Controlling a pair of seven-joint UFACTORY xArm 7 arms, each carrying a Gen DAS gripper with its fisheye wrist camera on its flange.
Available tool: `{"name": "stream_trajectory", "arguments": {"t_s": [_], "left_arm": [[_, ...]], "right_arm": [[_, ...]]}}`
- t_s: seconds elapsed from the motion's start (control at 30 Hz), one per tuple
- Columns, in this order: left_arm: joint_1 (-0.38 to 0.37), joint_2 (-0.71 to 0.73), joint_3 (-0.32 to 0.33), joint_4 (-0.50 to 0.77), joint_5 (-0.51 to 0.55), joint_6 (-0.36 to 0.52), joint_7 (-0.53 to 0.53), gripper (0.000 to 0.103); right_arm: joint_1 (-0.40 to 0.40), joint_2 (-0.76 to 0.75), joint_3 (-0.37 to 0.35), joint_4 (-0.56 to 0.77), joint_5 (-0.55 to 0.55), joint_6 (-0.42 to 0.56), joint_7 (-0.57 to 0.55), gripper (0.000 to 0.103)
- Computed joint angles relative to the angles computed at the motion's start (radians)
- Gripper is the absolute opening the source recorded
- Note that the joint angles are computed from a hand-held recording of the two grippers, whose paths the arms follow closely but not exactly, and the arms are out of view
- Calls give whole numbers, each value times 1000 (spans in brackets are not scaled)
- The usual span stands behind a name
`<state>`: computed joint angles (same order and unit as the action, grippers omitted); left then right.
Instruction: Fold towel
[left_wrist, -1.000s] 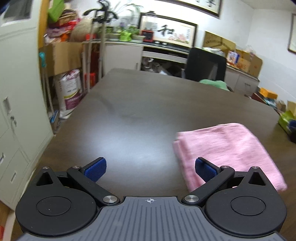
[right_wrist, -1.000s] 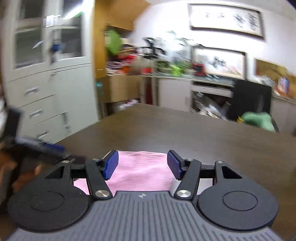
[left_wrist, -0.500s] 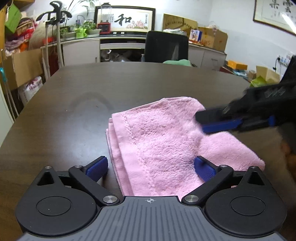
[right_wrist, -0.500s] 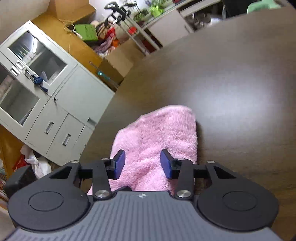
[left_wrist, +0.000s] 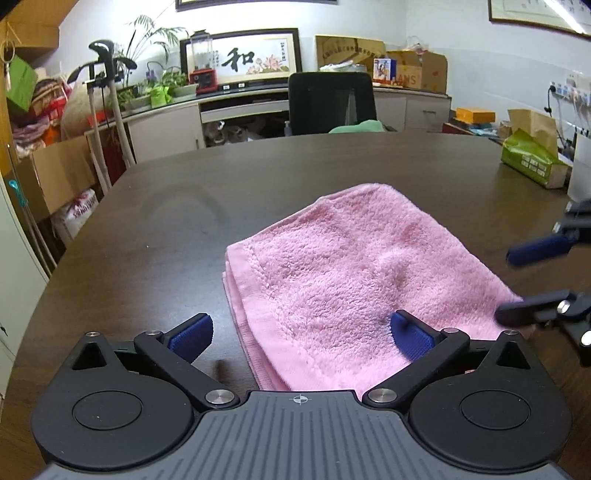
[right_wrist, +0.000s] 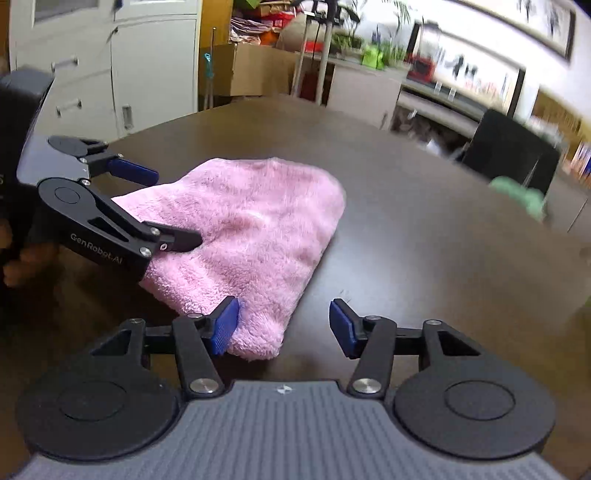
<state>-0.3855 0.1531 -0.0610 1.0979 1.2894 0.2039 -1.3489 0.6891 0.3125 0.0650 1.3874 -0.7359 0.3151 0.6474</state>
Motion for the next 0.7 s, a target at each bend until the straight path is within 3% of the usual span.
{"name": "stream_trajectory", "arguments": {"t_s": [0.17, 0.2, 0.3, 0.37, 0.47, 0.57, 0.7], "left_arm": [[-16, -11, -7, 9, 88, 59, -64, 103], [-16, -14, -12, 8, 100, 72, -71, 103], [-6, -18, -24, 5, 94, 84, -68, 103], [-4, -28, -26, 2, 106, 107, -97, 103], [7, -52, -29, -7, 167, 130, -198, 103], [37, -43, -30, 8, 182, 84, -250, 103], [30, 8, -38, 57, 82, 154, -147, 103]], "right_arm": [[51, 41, -81, 72, -195, -67, 149, 56], [59, 74, -92, 103, -213, -65, 143, 56], [65, 191, -67, 208, -223, 35, -24, 52], [108, 206, -112, 217, -280, 23, -29, 50], [102, 190, -112, 217, -256, 2, -20, 50], [94, 189, -138, 237, -232, -51, 32, 54], [116, 258, -190, 348, -255, 32, 99, 57]]}}
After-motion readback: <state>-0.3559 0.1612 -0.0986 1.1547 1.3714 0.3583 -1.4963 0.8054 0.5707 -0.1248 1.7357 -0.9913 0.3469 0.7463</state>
